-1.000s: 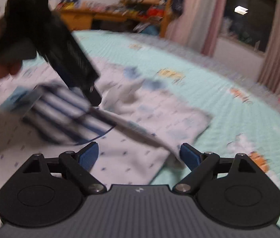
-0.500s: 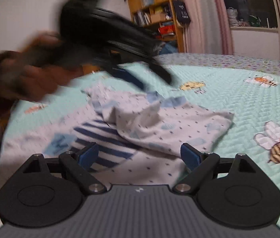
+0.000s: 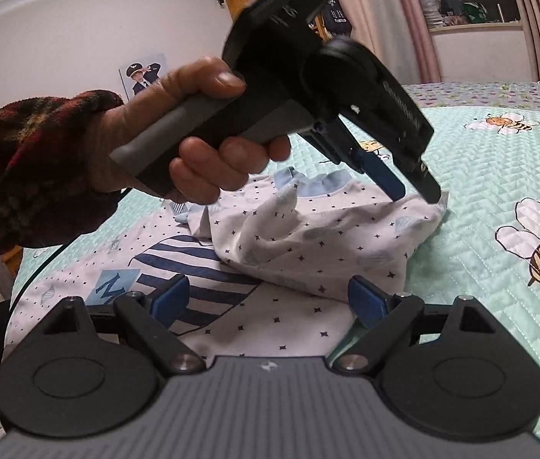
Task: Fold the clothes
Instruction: 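Pinch the sleeper hem with the left gripper and smooth it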
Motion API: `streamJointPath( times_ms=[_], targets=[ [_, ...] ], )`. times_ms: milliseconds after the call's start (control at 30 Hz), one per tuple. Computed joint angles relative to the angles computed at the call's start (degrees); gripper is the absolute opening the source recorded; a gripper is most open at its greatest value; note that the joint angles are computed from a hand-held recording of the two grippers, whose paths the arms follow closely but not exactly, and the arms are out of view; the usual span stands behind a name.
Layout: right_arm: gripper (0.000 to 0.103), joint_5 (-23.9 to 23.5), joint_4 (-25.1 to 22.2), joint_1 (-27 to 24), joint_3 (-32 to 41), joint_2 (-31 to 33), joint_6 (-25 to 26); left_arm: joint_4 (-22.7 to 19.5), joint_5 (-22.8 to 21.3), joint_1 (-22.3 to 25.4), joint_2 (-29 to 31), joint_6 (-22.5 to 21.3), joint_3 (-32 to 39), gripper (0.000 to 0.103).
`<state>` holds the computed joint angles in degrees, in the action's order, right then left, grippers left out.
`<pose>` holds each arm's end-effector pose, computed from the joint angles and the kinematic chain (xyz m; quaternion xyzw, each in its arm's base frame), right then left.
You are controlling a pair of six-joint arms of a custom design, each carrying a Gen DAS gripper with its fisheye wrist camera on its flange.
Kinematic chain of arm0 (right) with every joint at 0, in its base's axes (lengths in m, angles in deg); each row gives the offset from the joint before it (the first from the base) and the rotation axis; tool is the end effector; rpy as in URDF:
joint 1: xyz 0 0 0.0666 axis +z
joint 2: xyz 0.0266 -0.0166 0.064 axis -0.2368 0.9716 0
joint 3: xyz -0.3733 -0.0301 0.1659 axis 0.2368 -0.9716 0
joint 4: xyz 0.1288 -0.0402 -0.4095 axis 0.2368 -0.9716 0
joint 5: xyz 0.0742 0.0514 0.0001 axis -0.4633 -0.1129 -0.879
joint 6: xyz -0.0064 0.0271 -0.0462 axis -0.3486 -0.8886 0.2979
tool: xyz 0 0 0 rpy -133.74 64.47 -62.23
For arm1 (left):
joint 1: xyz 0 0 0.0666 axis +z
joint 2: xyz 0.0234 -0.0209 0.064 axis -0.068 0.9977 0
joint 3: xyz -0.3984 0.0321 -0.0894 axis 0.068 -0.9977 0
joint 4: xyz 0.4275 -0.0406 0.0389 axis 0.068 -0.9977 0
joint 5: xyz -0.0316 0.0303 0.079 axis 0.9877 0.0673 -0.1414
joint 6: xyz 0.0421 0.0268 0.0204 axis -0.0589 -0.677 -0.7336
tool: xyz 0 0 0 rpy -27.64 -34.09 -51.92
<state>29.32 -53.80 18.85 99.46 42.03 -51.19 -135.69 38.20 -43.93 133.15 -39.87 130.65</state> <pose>0.2987 0.2060 0.3332 -0.2681 0.7893 0.3386 0.4365 0.5470 -0.4569 0.4093 0.0926 0.9521 -0.1338 0.2589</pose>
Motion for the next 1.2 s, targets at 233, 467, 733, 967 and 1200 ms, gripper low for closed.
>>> streamJointPath(
  times_ms=[233,467,733,967,1200],
  targets=[
    [0.09,-0.1,-0.8,-0.2,0.4,0.4,0.2,-3.4,0.8,0.1,2.1,-2.8,3.0,0.018],
    [0.09,0.2,-0.8,-0.3,0.6,1.0,-0.6,-4.7,0.0,-0.1,3.6,-3.6,5.5,0.007],
    [0.09,0.2,-1.0,-0.2,0.8,1.5,-0.8,-5.7,-2.0,-0.3,5.9,-3.3,8.5,0.01],
    [0.091,-0.6,-0.8,-0.5,0.8,1.6,-1.1,-4.0,-11.0,-1.8,1.9,-0.5,4.6,0.042],
    [0.091,-5.2,1.2,-2.7,-0.2,0.3,-3.2,-15.6,-20.6,-5.9,-1.0,-1.0,1.9,0.074]
  ],
)
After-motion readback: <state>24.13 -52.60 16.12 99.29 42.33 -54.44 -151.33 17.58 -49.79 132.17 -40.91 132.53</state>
